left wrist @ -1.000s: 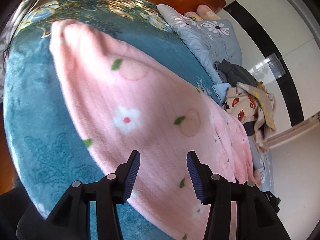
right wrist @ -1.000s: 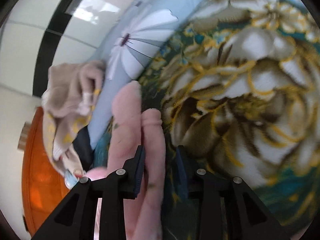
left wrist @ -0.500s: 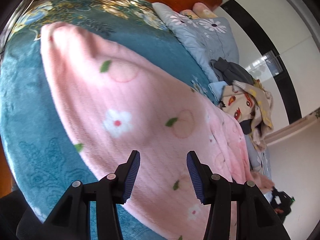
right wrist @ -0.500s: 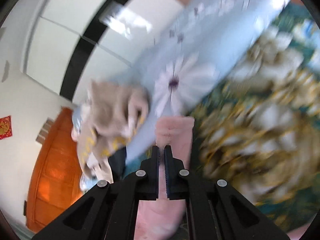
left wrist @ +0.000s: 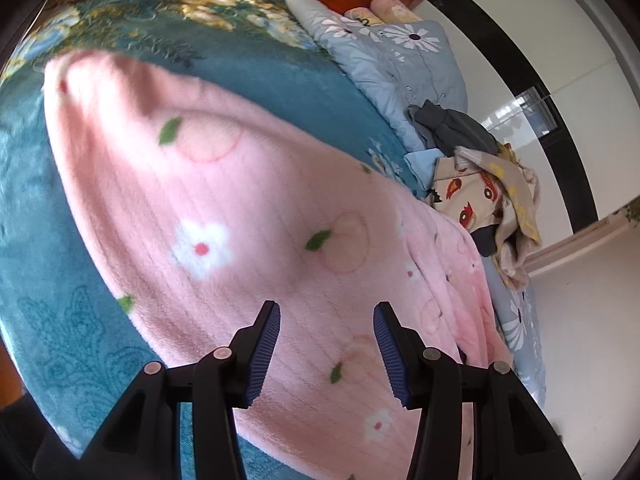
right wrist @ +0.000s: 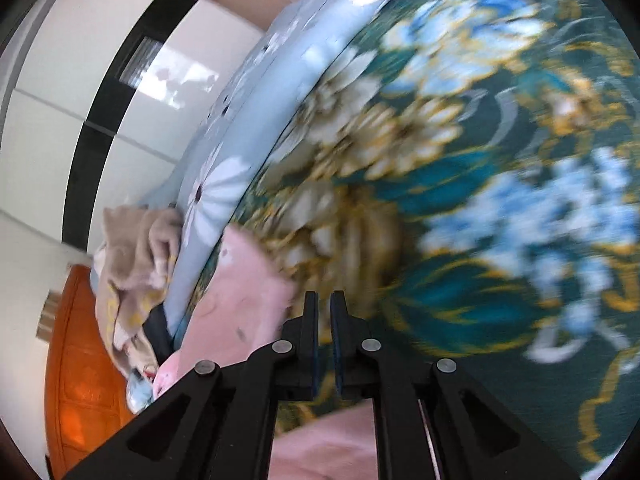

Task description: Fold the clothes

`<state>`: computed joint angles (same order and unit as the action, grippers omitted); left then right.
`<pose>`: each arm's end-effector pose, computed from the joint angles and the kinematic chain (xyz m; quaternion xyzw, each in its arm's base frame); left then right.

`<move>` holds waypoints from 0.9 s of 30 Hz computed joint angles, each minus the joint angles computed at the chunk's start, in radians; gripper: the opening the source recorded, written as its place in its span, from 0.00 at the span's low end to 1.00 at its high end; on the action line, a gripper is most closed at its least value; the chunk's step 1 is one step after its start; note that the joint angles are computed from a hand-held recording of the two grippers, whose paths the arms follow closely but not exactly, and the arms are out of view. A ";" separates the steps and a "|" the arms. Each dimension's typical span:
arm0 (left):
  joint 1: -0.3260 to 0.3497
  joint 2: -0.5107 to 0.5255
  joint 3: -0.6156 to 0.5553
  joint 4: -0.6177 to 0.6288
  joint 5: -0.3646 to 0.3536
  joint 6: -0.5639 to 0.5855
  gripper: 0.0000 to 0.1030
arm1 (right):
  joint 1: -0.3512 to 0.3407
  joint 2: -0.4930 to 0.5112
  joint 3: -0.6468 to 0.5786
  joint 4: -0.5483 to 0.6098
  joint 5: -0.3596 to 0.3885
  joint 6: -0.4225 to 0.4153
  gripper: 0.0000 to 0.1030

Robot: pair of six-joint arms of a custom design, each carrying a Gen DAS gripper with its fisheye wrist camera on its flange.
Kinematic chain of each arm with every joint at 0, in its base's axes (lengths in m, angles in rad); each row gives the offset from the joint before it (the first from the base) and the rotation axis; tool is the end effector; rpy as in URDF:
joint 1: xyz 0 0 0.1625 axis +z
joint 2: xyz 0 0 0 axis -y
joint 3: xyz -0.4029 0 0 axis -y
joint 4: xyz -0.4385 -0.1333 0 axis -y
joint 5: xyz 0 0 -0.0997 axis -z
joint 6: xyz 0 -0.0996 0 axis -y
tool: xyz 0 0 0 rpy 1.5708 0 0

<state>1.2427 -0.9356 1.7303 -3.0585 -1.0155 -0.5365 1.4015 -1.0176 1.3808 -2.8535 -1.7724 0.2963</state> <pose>-0.0423 -0.7008 0.1725 -0.1867 0.8900 -0.4046 0.0973 -0.0163 -0.7679 0.3697 -0.2491 -0.8573 0.4463 0.0620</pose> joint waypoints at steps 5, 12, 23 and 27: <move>-0.001 -0.030 0.043 -0.018 0.036 -0.042 0.52 | 0.009 0.061 -0.062 0.031 0.006 0.000 0.48; -0.007 -0.046 0.067 -0.027 0.059 -0.065 0.52 | -0.002 0.112 -0.122 0.065 0.044 0.067 0.47; -0.032 -0.078 0.102 -0.052 0.070 -0.048 0.52 | 0.025 0.118 -0.160 0.068 0.060 0.042 0.10; -0.032 -0.091 0.114 -0.079 0.053 -0.033 0.52 | 0.029 0.024 -0.063 -0.008 0.032 -0.016 0.10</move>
<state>1.2107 -1.0271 1.8447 -3.1375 -0.9622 -0.5698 1.4309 -0.9934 1.3177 -2.8618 -1.7408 0.2805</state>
